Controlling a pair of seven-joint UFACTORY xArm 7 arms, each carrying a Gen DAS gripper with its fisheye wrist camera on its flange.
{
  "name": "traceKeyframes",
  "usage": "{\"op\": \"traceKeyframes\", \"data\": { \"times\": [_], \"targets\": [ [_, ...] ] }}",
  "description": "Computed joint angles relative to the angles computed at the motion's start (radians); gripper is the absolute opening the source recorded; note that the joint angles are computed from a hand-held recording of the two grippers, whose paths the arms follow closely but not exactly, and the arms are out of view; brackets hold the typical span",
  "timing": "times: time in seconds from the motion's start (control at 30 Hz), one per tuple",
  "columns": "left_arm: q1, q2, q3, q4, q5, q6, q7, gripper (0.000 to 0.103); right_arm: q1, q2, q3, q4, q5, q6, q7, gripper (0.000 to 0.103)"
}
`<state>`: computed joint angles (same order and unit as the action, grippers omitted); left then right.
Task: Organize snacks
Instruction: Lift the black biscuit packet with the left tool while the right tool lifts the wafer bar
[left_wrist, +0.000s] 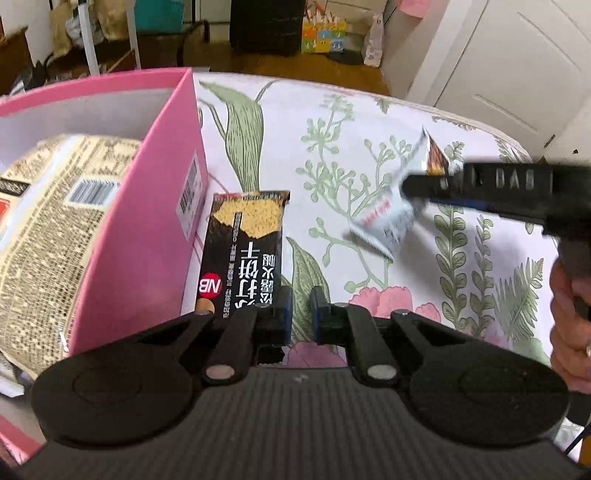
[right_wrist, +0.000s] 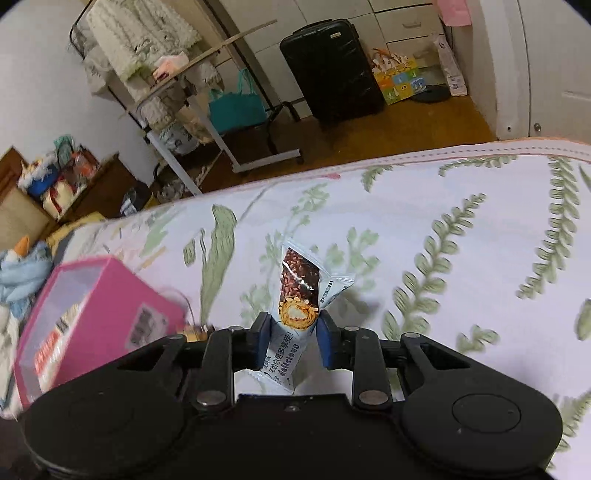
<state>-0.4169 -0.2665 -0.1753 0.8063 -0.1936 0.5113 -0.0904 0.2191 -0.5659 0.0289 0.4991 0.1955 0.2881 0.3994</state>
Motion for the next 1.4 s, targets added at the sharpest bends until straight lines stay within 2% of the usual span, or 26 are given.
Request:
{"op": "traceKeyframes", "data": {
  "times": [0.07,0.13,0.17,0.27,0.33,0.53,0.63,0.7,0.77,0.87,0.97,1.03,1.1,1.17,1.23,1.3,1.4],
  "targets": [
    [0.024,-0.012,-0.025,-0.006,0.067,-0.020,-0.038,0.015,0.008,-0.037,-0.006,-0.020,-0.003,0.011,-0.015,0.031],
    [0.045,-0.003,-0.041,0.013,0.144,-0.022,-0.057,0.023,0.019,-0.059,-0.017,-0.024,0.002,0.029,-0.031,0.031],
    [0.044,0.003,-0.035,0.025,0.154,-0.013,-0.049,0.031,0.019,-0.071,-0.016,-0.024,-0.001,0.044,-0.036,0.031],
    [0.004,0.025,0.025,0.068,0.043,0.056,0.073,0.032,0.017,-0.097,-0.007,-0.020,-0.009,0.094,-0.046,0.031],
    [0.009,0.028,0.025,0.079,0.028,0.082,0.101,0.032,0.028,-0.117,-0.014,-0.023,0.002,0.121,-0.055,0.031],
    [0.038,0.040,-0.027,0.053,0.147,0.038,0.074,0.032,0.054,-0.172,-0.018,-0.047,0.051,0.175,-0.045,0.031],
    [0.057,0.047,-0.038,0.048,0.209,0.027,0.016,0.032,0.057,-0.206,-0.021,-0.059,0.066,0.202,-0.040,0.031],
    [0.058,0.054,-0.024,0.057,0.202,0.038,0.016,0.032,0.058,-0.227,-0.026,-0.066,0.072,0.217,-0.043,0.031],
    [0.051,0.062,0.003,0.065,0.144,0.048,0.050,0.035,0.057,-0.245,-0.029,-0.073,0.076,0.229,-0.047,0.031],
    [0.027,0.067,0.037,0.067,0.022,0.042,0.150,0.046,0.054,-0.253,-0.028,-0.077,0.077,0.238,-0.054,0.031],
    [0.024,0.080,0.040,0.072,-0.046,0.029,0.186,0.057,0.059,-0.247,-0.028,-0.079,0.088,0.236,-0.053,0.031],
    [0.030,0.100,0.030,0.089,-0.046,0.031,0.182,0.060,0.064,-0.243,-0.025,-0.081,0.095,0.233,-0.050,0.031],
    [0.041,0.121,0.007,0.117,0.011,0.052,0.134,0.066,0.070,-0.242,-0.023,-0.081,0.101,0.235,-0.048,0.031],
    [0.055,0.137,-0.024,0.137,0.122,0.075,0.040,0.065,0.077,-0.244,-0.022,-0.079,0.108,0.240,-0.045,0.031],
    [0.055,0.140,-0.031,0.141,0.164,0.076,-0.015,0.062,0.080,-0.248,-0.017,-0.076,0.111,0.246,-0.038,0.031],
    [0.061,0.133,-0.033,0.137,0.219,0.080,-0.057,0.042,0.085,-0.257,-0.013,-0.077,0.115,0.252,-0.031,0.031],
    [0.057,0.122,-0.008,0.131,0.177,0.085,-0.024,0.034,0.089,-0.273,-0.003,-0.084,0.119,0.257,-0.014,0.031]
  ]
}}
